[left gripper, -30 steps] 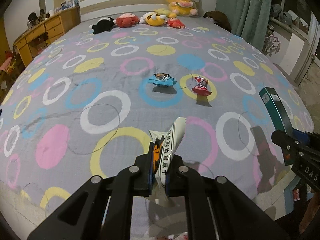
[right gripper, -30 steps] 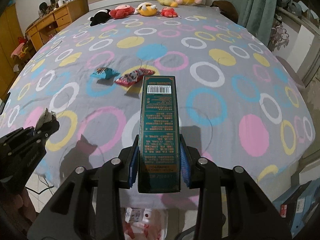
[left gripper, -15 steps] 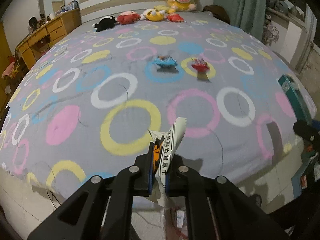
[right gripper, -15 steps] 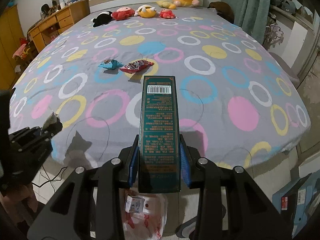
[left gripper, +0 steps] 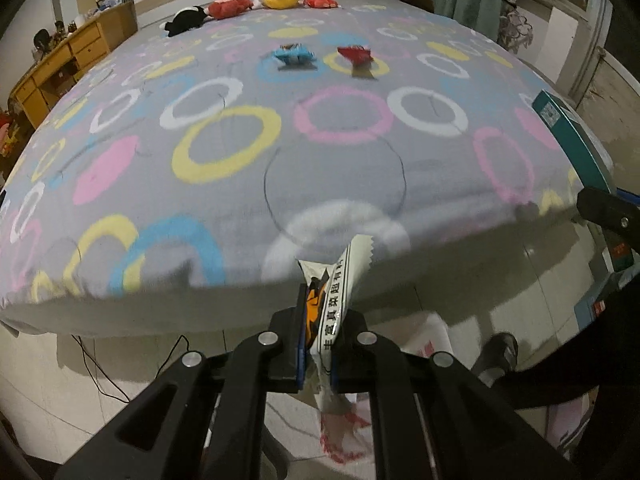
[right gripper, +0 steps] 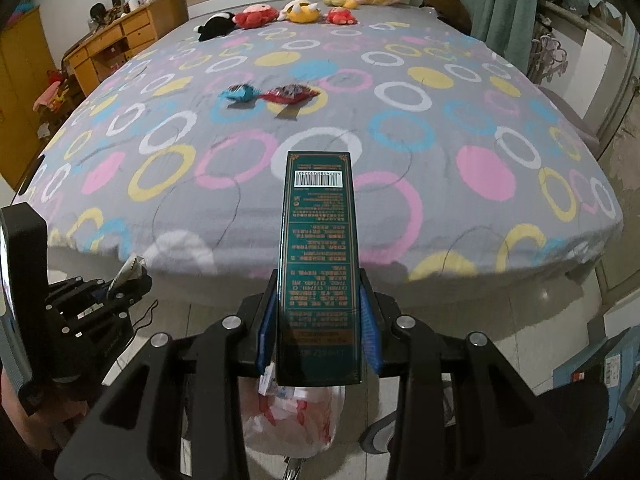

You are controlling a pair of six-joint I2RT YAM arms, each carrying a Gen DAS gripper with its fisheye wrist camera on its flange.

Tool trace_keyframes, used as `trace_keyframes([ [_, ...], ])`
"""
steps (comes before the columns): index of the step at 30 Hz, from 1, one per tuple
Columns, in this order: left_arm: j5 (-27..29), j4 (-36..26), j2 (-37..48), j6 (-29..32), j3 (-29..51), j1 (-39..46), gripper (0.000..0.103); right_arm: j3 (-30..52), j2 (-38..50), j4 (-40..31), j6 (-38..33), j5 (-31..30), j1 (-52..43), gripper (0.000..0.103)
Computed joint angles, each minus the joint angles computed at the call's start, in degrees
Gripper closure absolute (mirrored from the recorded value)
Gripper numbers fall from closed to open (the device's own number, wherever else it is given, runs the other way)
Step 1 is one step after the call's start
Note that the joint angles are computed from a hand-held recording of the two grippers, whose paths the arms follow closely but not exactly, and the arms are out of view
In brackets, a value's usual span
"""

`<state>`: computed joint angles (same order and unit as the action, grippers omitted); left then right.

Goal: Collect trash
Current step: 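Lift the packet with the left tool while the right tool carries the green box toward the bag, then open both tools over the white bag to drop the packet and green box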

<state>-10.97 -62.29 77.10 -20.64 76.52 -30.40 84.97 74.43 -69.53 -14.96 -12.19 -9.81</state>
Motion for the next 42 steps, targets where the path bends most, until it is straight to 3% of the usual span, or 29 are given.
trace_keyframes([
  [10, 2.71, 1.92, -6.0, 1.55, -8.81, -3.76, 0.094, -10.12, -7.12, 1.04, -1.93, 0.67, 0.26, 0.068],
  [21, 5.48, 3.96, -6.11, 4.29, -14.9, -6.31, 0.094, -20.99, -10.4, 4.74, -4.31, 2.81, 0.89, 0.068],
  [31, 11.82, 6.94, -4.96, 7.58, -21.08, -7.29, 0.094, -29.57, -9.75, 7.92, -3.99, 3.84, 3.64, 0.068],
  [42, 14.14, 10.06, -3.29, 9.11, -26.55, -7.6, 0.094, -33.9, -4.85, 11.64, -2.38, 5.56, 7.63, 0.068],
])
